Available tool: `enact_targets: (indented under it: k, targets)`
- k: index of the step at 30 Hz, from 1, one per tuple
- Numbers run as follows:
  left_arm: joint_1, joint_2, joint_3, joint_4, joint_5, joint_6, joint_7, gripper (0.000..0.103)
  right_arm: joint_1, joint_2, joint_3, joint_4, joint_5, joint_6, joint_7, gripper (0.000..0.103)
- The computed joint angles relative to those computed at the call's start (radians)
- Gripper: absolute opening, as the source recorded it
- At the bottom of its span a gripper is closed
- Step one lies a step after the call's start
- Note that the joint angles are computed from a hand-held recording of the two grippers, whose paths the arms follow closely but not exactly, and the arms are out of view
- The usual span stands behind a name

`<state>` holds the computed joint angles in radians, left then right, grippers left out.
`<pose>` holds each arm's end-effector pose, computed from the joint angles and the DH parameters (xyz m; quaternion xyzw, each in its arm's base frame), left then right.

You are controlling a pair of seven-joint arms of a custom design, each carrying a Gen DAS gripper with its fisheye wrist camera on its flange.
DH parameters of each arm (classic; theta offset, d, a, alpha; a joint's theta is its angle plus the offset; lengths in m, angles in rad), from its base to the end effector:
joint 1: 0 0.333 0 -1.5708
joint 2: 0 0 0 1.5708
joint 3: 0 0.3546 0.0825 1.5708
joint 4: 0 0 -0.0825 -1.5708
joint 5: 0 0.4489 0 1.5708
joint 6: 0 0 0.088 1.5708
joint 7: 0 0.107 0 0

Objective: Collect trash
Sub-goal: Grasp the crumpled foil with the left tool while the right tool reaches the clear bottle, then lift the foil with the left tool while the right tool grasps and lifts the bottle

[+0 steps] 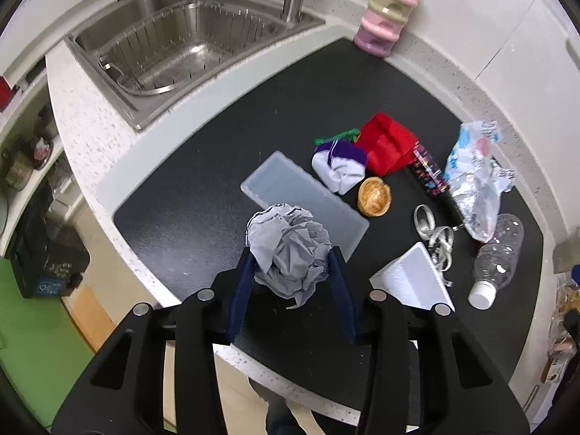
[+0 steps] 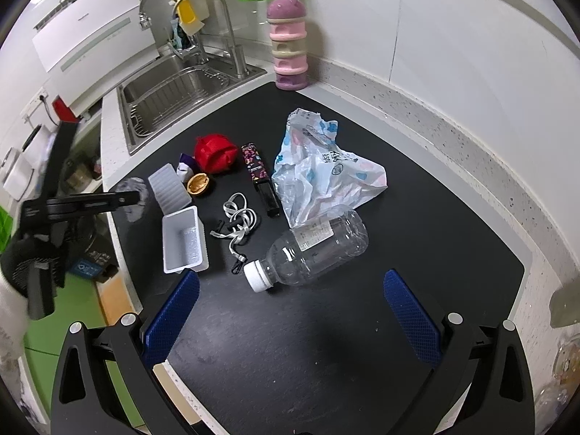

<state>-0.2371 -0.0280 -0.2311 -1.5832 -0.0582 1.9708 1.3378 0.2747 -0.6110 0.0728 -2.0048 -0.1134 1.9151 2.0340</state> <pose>0.5720 -0.2961 0.7165 -0.6097 0.7650 -0.1974 0.0637 0.3947 0.1485 0.7819 -0.6436 0.7170 -0.1677 0.2087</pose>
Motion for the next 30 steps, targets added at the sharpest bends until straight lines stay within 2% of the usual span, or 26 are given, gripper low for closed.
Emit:
enact_targets:
  k: [6,11,21,26,28,30]
  targets:
    - [0.002,-0.072,-0.003,-0.027,-0.002,0.044,0.025,0.042,-0.023,0.042,0.013,0.002,-0.013,0.021,0.071,0.097]
    - [0.004,-0.115,-0.008,-0.042,-0.020,0.081,0.059,0.042,-0.049,0.115,0.019,0.023,-0.024,-0.017,0.196,0.098]
    - [0.013,-0.165,-0.004,-0.079,-0.060,0.103,0.113,0.042,-0.056,0.211,-0.020,0.021,0.042,-0.069,0.371,0.097]
    - [0.021,-0.175,-0.001,-0.091,-0.075,0.101,0.120,0.042,-0.059,0.207,-0.029,-0.007,0.057,-0.035,0.416,0.097]
    - [0.024,-0.182,-0.001,-0.099,-0.079,0.102,0.120,0.042,-0.056,0.202,-0.033,-0.018,0.067,-0.020,0.416,0.092]
    - [0.026,-0.189,0.001,-0.105,-0.087,0.101,0.123,0.042,-0.056,0.194,-0.029,-0.025,0.054,-0.009,0.413,0.078]
